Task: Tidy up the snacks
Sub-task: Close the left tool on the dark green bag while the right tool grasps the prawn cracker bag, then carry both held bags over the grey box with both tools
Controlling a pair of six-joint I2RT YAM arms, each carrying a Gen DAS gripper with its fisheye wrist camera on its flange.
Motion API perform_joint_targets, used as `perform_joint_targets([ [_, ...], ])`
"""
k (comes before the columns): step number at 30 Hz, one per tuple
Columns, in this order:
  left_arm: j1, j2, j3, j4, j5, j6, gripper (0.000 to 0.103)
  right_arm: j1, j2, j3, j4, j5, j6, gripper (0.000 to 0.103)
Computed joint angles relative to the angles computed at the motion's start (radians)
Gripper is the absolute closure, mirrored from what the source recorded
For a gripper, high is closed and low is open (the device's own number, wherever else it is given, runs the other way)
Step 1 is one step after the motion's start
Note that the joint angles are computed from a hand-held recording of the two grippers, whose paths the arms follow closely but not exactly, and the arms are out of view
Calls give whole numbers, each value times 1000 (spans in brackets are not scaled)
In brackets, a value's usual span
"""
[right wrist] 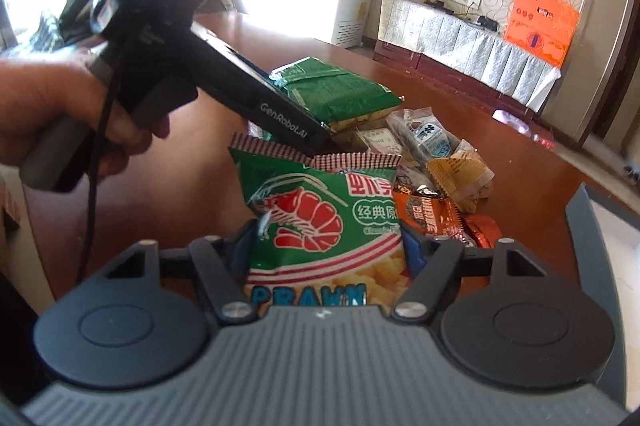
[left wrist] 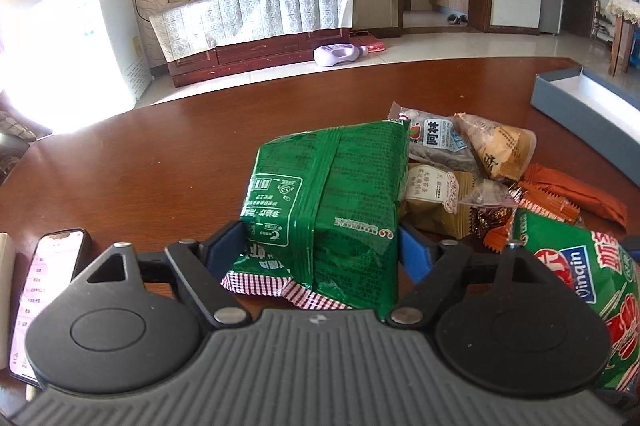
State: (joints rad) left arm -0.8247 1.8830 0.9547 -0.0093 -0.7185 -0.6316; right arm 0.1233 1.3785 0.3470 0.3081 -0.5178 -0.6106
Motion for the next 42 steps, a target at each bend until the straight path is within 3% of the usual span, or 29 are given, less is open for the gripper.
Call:
perform_joint_targets([
  [5, 2, -23, -39, 36, 2, 1, 36, -7, -37, -9, -25, -14, 5, 35],
  [19, -97, -108, -32, -98, -211, -58, 38, -114, -265, -58, -123, -169, 16, 36],
  [24, -118, -105, 2, -117, -232, -40, 38, -173, -280, -44, -115, -214, 46, 36],
  [33, -151, -11, 148, -89, -225, 49, 38, -321, -263, -20, -75, -280, 58, 36],
  [42, -173, 213, 451, -89, -174, 136, 38, -479, -135, 63, -16, -303, 46, 36],
])
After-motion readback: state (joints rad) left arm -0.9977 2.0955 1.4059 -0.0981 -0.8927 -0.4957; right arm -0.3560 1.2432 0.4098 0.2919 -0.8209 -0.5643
